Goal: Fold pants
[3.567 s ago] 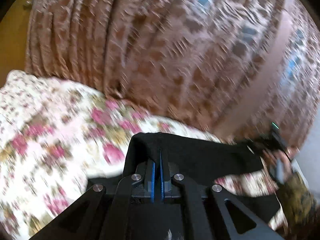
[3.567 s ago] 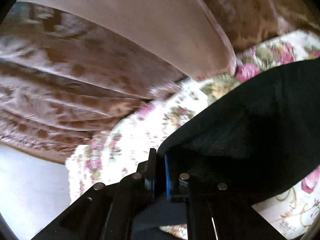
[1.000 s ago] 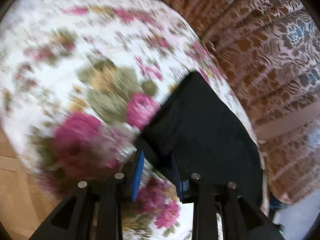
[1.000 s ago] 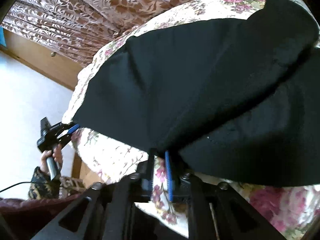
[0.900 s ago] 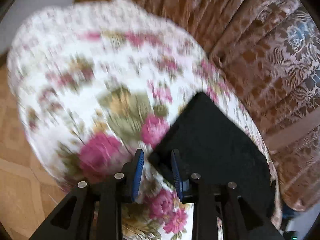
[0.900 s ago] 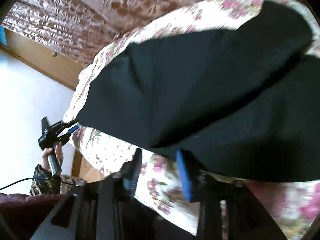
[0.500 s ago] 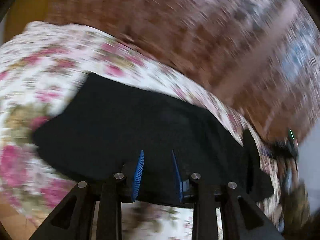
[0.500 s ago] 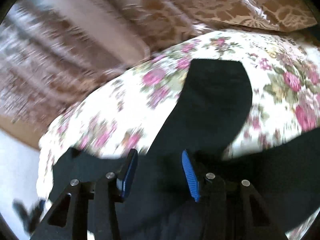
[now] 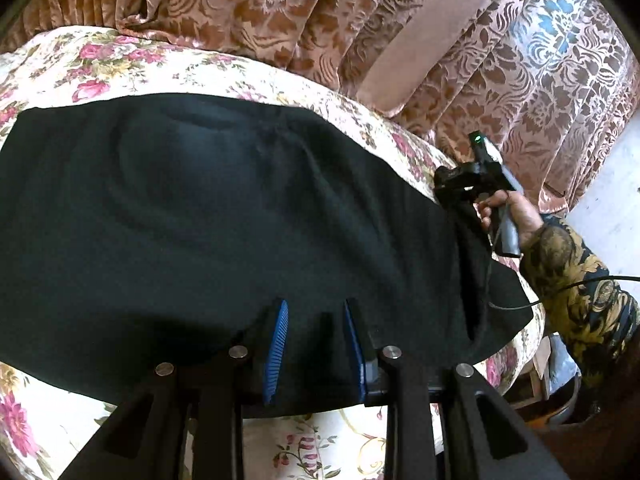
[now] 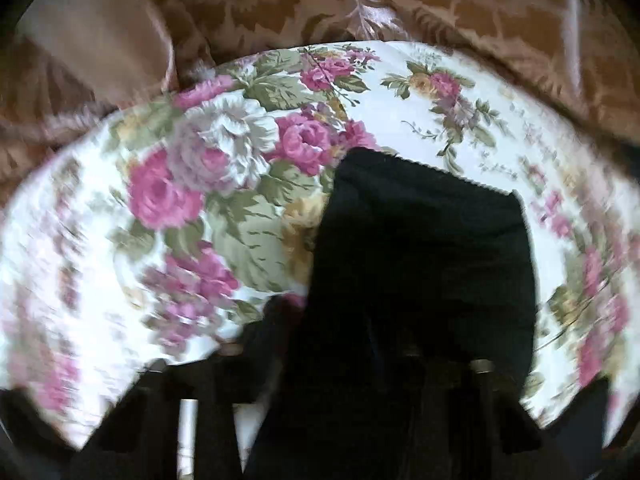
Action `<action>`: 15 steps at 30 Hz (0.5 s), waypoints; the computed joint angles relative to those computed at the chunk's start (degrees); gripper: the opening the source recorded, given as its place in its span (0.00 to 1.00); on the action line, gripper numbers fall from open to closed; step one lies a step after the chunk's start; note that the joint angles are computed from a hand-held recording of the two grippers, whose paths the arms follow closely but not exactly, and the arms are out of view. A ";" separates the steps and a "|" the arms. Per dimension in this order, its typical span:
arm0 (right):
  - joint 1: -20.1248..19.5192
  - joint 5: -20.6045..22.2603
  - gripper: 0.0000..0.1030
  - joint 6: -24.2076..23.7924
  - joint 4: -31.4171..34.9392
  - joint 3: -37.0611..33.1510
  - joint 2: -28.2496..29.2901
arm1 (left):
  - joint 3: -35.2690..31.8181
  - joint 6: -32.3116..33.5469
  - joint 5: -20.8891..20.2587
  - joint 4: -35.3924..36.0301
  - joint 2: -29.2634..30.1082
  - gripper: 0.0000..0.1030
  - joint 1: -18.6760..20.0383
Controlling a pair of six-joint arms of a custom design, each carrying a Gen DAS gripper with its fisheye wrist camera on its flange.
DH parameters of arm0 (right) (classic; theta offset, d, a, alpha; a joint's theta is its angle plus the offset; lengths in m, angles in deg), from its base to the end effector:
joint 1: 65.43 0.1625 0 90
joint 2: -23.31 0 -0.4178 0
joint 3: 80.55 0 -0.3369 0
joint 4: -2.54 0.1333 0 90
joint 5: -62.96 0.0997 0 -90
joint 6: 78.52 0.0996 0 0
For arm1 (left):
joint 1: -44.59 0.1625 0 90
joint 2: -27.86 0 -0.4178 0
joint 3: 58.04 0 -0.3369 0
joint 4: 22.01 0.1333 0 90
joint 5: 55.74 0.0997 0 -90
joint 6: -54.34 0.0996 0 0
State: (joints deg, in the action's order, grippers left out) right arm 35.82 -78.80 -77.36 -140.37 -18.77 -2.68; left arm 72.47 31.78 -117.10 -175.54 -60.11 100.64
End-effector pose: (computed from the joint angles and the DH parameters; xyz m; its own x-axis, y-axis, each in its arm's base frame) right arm 0.2027 -0.7369 0.1190 -0.6558 0.1250 0.7445 -0.1732 0.9350 -0.3095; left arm -0.0662 -0.4225 0.3064 -0.9609 0.0240 -0.2758 0.1654 0.8486 -0.5025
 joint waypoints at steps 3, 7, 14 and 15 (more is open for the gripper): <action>-0.19 3.65 0.06 -1.37 -4.58 4.67 -3.53 | -0.18 0.25 -0.33 -0.24 0.98 0.27 0.34; 0.34 10.71 0.06 -5.11 -17.53 16.89 -12.73 | 0.07 0.66 -0.70 -0.59 1.21 0.27 -0.36; -0.64 25.60 0.06 -4.96 -36.62 41.74 -33.65 | -0.21 1.20 -2.59 -0.92 2.81 0.27 -2.03; -1.41 27.38 0.05 -4.60 -38.71 45.60 -36.98 | -0.27 1.37 -2.75 -0.89 3.17 0.27 -2.46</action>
